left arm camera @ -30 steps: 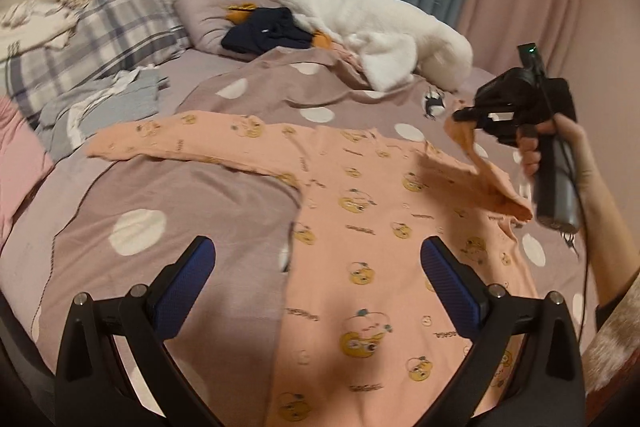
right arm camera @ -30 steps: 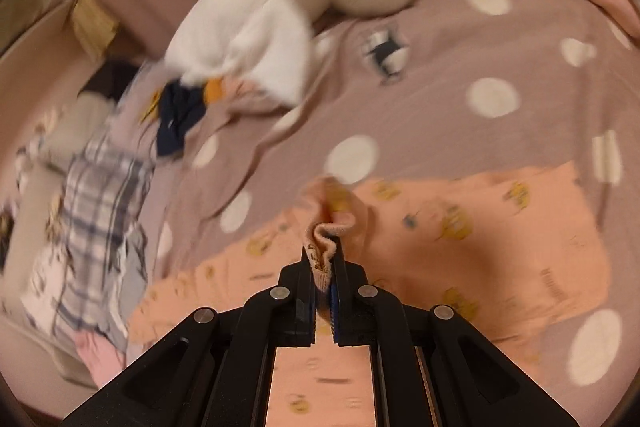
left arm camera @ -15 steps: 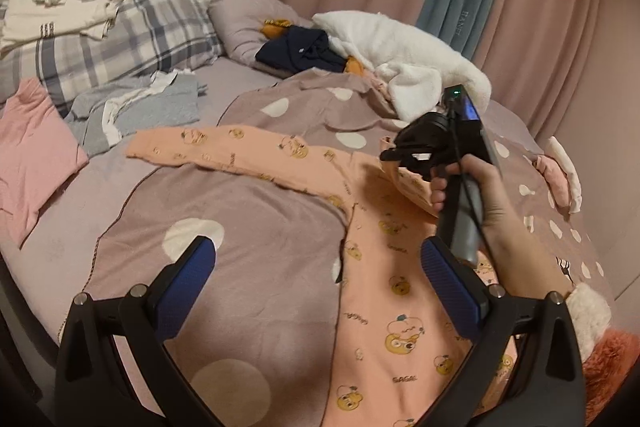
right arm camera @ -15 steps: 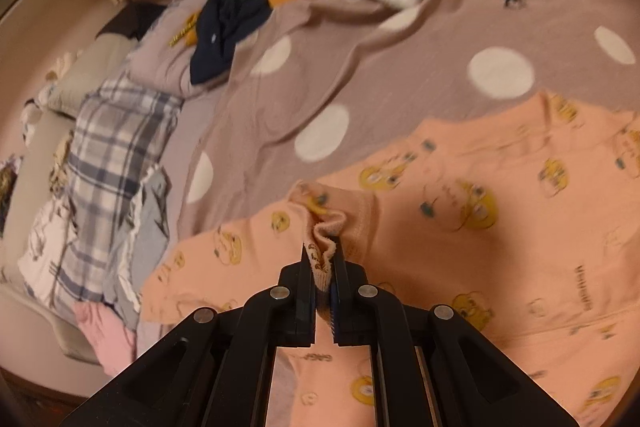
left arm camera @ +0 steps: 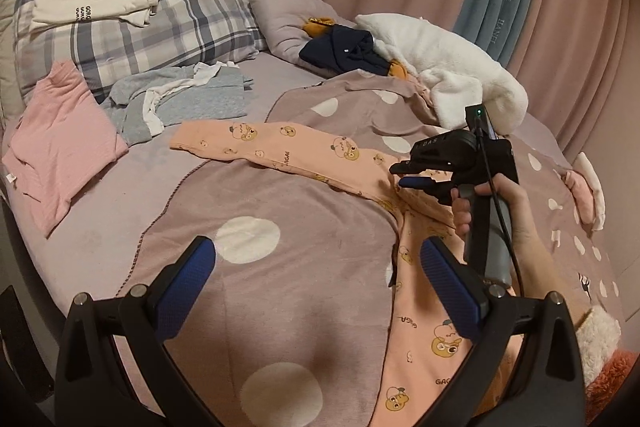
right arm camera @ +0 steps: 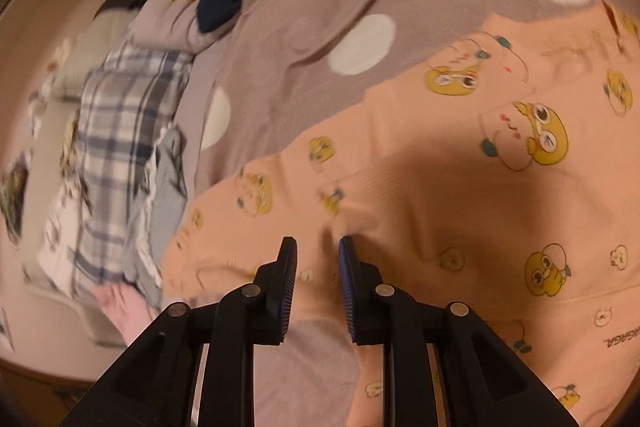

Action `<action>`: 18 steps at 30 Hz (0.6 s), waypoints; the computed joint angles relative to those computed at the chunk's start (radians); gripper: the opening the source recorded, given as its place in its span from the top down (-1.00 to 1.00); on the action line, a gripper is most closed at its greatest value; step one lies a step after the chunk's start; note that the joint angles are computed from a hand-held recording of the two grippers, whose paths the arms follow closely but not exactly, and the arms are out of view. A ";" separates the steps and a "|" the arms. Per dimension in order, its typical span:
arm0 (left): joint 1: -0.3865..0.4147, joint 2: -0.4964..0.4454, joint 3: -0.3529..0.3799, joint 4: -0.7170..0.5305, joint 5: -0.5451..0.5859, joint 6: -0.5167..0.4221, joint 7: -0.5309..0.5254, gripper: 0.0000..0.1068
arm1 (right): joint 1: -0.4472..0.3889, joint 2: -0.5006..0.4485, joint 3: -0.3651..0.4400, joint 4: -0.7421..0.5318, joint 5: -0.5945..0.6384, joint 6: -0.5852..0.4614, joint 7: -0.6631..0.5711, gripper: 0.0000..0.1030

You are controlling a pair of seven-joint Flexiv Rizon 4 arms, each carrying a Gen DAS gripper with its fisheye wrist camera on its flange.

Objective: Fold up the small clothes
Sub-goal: 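Fold the held sleeve across the garment's body with the right tool, then release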

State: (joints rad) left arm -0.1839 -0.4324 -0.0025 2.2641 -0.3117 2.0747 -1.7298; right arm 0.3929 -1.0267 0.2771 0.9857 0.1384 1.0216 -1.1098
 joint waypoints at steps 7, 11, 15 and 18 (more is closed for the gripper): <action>0.133 0.002 -0.089 0.003 0.141 -0.007 -0.103 -0.92 | 0.028 0.049 -0.033 0.063 -0.041 0.013 -0.008 0.16; 0.123 -0.004 -0.073 -0.005 0.146 -0.007 -0.121 -0.92 | 0.033 0.092 -0.052 0.137 -0.074 0.070 -0.004 -0.05; 0.129 -0.018 -0.072 -0.011 0.166 0.025 -0.136 -0.92 | 0.130 0.166 -0.230 0.295 -0.201 0.188 0.150 -0.63; 0.158 -0.029 -0.088 -0.007 0.201 0.063 -0.166 -0.92 | 0.122 0.209 -0.237 0.394 -0.243 0.282 0.169 -0.76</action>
State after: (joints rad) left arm -0.0257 -0.4619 -0.0903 2.2569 -0.1111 2.1374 -1.8957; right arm 0.5153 -0.8178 0.0400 1.3798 -0.1044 1.3031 -0.9408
